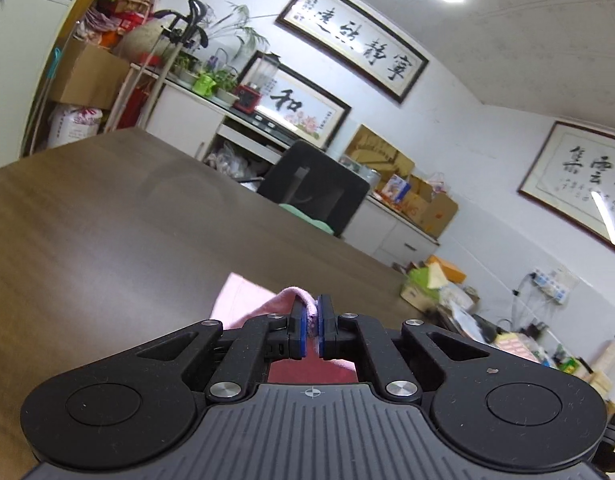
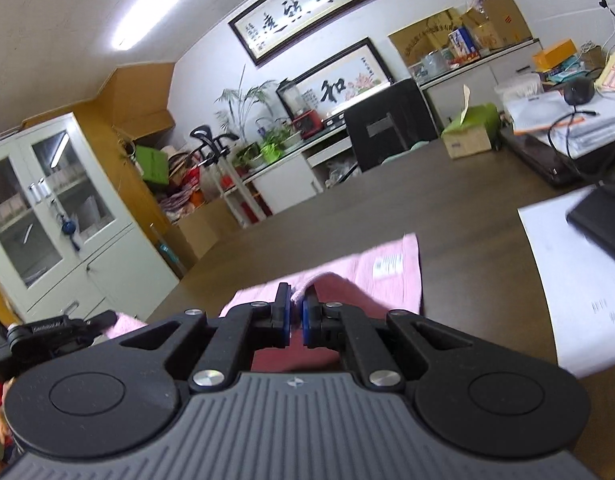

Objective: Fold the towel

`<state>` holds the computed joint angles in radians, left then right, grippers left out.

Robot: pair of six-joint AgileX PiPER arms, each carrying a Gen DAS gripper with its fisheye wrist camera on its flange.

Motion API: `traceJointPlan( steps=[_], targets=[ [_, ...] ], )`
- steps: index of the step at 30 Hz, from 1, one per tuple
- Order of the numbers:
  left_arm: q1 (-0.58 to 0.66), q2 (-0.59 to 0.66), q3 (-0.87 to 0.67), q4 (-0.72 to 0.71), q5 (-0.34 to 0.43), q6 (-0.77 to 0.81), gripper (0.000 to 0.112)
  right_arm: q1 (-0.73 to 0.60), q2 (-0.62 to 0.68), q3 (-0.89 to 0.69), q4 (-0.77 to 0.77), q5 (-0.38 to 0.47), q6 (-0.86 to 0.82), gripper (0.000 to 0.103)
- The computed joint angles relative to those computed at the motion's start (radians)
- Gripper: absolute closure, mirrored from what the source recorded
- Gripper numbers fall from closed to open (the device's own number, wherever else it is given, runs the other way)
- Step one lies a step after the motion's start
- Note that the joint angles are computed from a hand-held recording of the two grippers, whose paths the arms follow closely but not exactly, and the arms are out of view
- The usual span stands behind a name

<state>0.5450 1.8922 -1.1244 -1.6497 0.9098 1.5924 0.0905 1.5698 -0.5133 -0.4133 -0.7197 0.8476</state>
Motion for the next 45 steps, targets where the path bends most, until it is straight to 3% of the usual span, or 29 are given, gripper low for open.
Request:
traceJointPlan(
  steps=[3, 10, 15, 23, 25, 26, 27, 28, 29, 31, 33, 35, 39, 45],
  targets=[
    [-0.077, 0.057, -0.114, 0.050, -0.130, -0.143, 0.108, -0.003, 0.080, -0.109, 0.016, 0.037, 0.013, 0.097],
    [-0.208, 0.212, -0.361, 0.238, -0.323, -0.408, 0.108, 0.018, 0.274, -0.391, 0.068, 0.210, 0.004, 0.097],
    [-0.236, 0.305, -0.512, 0.429, -0.336, -0.647, 0.108, -0.022, 0.383, -0.506, -0.038, 0.238, 0.179, 0.096],
    [-0.277, 0.407, -0.675, 0.650, -0.365, -0.886, 0.105, -0.061, 0.546, -0.689, -0.243, 0.289, 0.450, 0.089],
    [-0.288, 0.425, -0.705, 0.707, -0.383, -0.955, 0.101, -0.067, 0.577, -0.727, -0.278, 0.293, 0.496, 0.082],
    [-0.289, 0.431, -0.715, 0.722, -0.382, -0.982, 0.099, -0.071, 0.594, -0.750, -0.299, 0.303, 0.530, 0.068],
    [-0.286, 0.433, -0.718, 0.718, -0.381, -0.990, 0.092, -0.076, 0.598, -0.751, -0.289, 0.292, 0.531, 0.060],
    [-0.284, 0.429, -0.710, 0.709, -0.387, -0.984, 0.084, -0.082, 0.600, -0.748, -0.274, 0.278, 0.525, 0.044],
    [-0.283, 0.424, -0.699, 0.699, -0.398, -0.974, 0.080, -0.087, 0.601, -0.744, -0.259, 0.263, 0.520, 0.034],
    [-0.279, 0.410, -0.674, 0.664, -0.420, -0.932, 0.051, -0.094, 0.585, -0.705, -0.194, 0.212, 0.447, 0.033],
    [-0.271, 0.393, -0.644, 0.605, -0.443, -0.867, 0.041, -0.097, 0.569, -0.672, -0.147, 0.174, 0.389, 0.033],
    [-0.259, 0.372, -0.607, 0.505, -0.464, -0.766, 0.041, -0.085, 0.547, -0.642, -0.075, 0.162, 0.286, 0.033],
    [-0.225, 0.342, -0.555, 0.332, -0.440, -0.563, 0.042, -0.057, 0.530, -0.638, -0.087, 0.190, 0.209, 0.033],
    [-0.208, 0.320, -0.485, 0.431, -0.315, -0.441, 0.042, -0.011, 0.526, -0.672, -0.189, 0.272, 0.189, 0.035]
  ],
)
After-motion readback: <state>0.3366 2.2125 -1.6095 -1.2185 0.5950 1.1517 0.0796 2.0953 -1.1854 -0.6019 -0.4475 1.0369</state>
